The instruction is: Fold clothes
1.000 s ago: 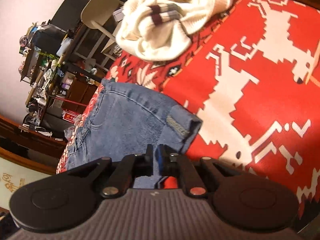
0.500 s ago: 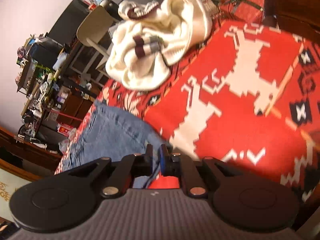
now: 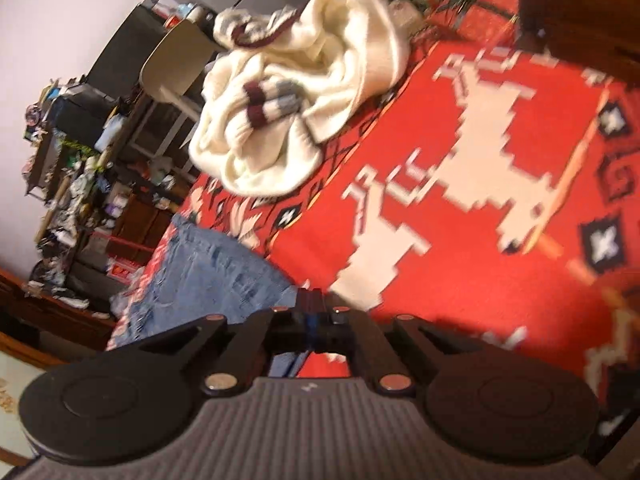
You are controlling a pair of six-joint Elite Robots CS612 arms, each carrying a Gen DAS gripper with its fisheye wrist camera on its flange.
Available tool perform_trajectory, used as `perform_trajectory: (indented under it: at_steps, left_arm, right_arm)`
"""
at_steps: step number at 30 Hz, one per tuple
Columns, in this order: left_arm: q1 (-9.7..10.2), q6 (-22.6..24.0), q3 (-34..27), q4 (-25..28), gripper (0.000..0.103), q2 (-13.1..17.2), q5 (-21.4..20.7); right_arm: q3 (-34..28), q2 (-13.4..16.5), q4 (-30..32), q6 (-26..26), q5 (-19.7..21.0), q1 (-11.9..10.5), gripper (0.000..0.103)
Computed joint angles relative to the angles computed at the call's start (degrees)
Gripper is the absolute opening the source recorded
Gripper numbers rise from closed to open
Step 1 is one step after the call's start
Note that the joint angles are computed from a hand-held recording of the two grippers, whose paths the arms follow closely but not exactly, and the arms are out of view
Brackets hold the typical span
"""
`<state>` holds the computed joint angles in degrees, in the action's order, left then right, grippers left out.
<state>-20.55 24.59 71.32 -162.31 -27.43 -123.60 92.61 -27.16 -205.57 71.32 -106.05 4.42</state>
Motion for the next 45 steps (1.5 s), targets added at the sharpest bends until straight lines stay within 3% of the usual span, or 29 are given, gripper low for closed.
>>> perform_trajectory:
  at_steps: [7, 14, 20, 25, 34, 37, 40, 45]
  left_arm:
    - [0.24, -0.59, 0.29, -0.82, 0.005, -0.29, -0.69]
    - [0.56, -3.03, 0.54, -1.99, 0.005, -0.4, -0.44]
    - [0.96, -4.43, 1.04, -0.97, 0.005, -0.41, 0.13]
    - [1.52, -4.97, 3.14, -3.71, 0.005, -1.28, 0.4]
    - [2.79, -4.29, 6.61, -11.08, 0.005, -2.95, 0.73]
    - [2.59, -2.18, 8.54, -13.44, 0.014, -3.63, 3.17]
    - [2.1, 0.11, 10.92, -18.53, 0.029, -4.14, 6.93]
    - [1.58, 3.91, 12.97, -22.57, 0.031, -4.44, 10.17]
  right_arm:
    - [1.74, -0.93, -2.6, -1.53, -0.54, 0.21, 0.008]
    - [-1.42, -0.11, -3.78, -8.43, 5.91, 1.32, 0.008]
    - [-6.06, 1.49, -0.27, -13.88, 14.7, 2.38, 0.008]
    - [-6.11, 1.46, 2.85, -13.94, 16.94, 2.96, 0.006]
    - [-3.05, -0.11, -1.41, -13.41, 18.66, 3.95, 0.01]
    - [-4.08, 0.1, -0.45, -14.03, 19.78, 4.49, 0.012]
    - [-4.86, 0.22, 0.67, -14.93, 20.91, 4.94, 0.012]
    - [-5.45, -0.32, 3.47, -18.26, 20.94, 5.87, 0.013]
